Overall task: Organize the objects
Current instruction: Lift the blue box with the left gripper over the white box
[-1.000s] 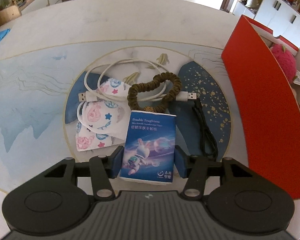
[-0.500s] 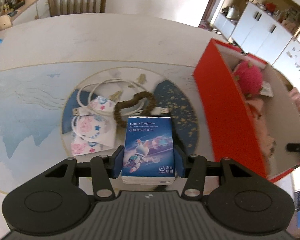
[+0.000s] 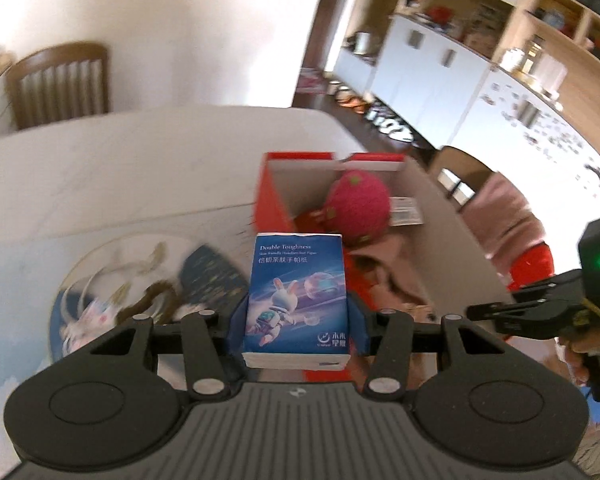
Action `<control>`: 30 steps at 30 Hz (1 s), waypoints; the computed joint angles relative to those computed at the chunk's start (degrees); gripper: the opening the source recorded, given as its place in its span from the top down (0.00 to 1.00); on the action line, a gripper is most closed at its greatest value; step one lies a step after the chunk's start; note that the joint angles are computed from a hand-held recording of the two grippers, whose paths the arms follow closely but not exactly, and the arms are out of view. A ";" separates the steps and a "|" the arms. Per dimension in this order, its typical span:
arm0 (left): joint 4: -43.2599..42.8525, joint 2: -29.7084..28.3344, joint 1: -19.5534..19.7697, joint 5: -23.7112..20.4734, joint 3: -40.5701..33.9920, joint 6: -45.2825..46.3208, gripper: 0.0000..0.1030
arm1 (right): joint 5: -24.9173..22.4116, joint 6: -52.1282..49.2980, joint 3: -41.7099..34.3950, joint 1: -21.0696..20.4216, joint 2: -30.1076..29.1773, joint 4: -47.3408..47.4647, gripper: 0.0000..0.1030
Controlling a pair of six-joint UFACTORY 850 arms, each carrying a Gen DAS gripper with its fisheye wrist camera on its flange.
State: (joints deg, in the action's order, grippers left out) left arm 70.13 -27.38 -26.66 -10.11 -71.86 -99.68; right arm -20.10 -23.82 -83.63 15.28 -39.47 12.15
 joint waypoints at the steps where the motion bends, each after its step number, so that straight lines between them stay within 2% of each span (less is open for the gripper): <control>1: -2.32 -0.61 -0.17 0.24 -1.06 3.17 0.52 | 0.02 -0.28 0.07 -0.09 0.02 0.27 0.96; 8: -23.25 -5.85 -1.09 0.80 -9.17 30.64 0.52 | 0.20 -0.92 0.06 -0.17 -0.06 0.28 0.96; 16: -42.93 -12.48 -1.96 -1.95 -18.85 56.67 0.52 | 0.43 -1.36 0.03 -0.15 -0.08 0.27 0.96; 21: -48.55 -16.84 -2.32 -4.45 -24.93 64.74 0.52 | 0.46 -1.48 0.02 -0.16 -0.11 0.31 0.96; 30: -55.63 -26.42 -2.73 -12.30 -37.73 74.95 0.52 | 0.35 -2.71 -0.11 -0.35 -0.25 1.29 0.96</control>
State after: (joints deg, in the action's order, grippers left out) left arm 14.50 -53.80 -29.39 -22.41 -109.59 -24.73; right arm -19.75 -26.53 -83.74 14.93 -39.71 13.44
